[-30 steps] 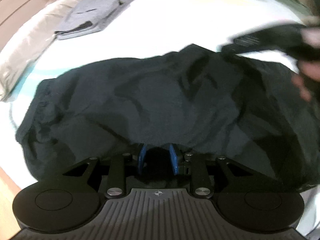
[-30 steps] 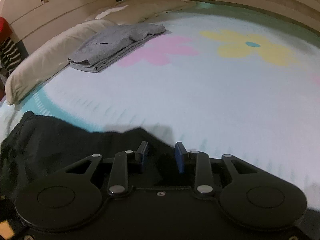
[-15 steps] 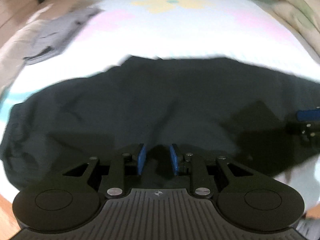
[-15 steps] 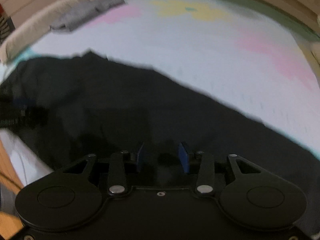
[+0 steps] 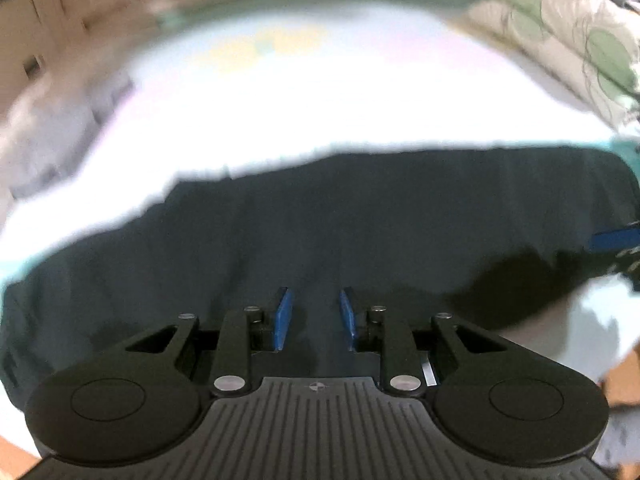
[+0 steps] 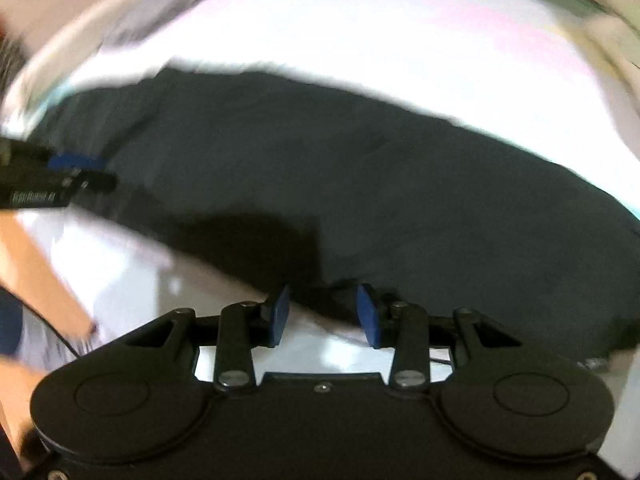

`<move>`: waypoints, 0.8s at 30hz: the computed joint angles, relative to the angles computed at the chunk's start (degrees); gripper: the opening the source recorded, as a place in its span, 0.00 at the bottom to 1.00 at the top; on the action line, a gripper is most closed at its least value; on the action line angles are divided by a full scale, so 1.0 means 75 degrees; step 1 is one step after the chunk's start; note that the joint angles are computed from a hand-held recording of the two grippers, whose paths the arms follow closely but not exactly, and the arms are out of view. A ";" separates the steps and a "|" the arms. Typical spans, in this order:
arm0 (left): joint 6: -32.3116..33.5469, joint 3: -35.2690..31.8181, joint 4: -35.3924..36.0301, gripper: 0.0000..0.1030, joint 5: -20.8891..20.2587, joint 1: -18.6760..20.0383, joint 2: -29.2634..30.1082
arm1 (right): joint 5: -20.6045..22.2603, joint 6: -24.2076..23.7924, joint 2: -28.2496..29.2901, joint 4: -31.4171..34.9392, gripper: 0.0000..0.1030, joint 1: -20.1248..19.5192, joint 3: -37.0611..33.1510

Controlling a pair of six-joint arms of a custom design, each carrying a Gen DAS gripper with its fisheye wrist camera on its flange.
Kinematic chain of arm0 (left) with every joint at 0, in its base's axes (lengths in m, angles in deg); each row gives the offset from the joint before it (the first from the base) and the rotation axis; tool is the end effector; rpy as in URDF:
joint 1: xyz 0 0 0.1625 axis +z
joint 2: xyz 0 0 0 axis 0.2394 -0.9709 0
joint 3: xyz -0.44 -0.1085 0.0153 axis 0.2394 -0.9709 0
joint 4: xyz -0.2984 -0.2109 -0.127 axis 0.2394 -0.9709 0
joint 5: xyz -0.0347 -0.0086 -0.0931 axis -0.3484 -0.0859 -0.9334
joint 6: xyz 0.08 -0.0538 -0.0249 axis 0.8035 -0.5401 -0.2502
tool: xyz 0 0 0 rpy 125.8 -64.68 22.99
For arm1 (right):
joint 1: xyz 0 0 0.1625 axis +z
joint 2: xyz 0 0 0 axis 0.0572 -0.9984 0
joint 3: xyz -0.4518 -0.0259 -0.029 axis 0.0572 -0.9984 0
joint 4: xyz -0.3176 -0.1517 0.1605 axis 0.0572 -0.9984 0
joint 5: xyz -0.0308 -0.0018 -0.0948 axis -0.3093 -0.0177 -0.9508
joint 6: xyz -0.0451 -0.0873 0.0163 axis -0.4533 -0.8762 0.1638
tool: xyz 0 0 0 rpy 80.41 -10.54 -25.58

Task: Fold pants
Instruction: 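Lower the folded pants onto the bed and open both tools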

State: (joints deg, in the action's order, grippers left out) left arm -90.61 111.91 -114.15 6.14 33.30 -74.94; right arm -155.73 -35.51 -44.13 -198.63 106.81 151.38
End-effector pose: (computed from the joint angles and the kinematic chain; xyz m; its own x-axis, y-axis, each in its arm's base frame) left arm -0.1208 -0.4416 0.2515 -0.5981 0.2567 -0.7592 0.6121 0.7578 -0.2261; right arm 0.2528 -0.4647 0.0532 -0.7799 -0.2541 0.5720 -0.4569 0.8558 -0.2428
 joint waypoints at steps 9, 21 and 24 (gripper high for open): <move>-0.0273 -0.0343 -0.0090 0.25 -0.0136 -0.0160 0.1162 | -0.1460 0.2451 -0.0445 -0.2796 0.63 -0.0607 0.0728; -0.0416 -0.0114 0.0748 0.26 -0.0354 -0.0200 0.1373 | -0.0967 0.3145 -0.0406 -0.4891 0.77 -0.1886 0.1801; -0.0480 -0.0232 0.0814 0.26 -0.0528 -0.0055 0.1342 | -0.0656 0.2875 -0.0138 -0.5760 0.82 -0.2072 0.1854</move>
State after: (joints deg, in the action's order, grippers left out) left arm -94.21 110.17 -108.05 2.18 32.89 -64.87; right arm -160.65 -13.94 -45.17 -241.83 91.27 165.29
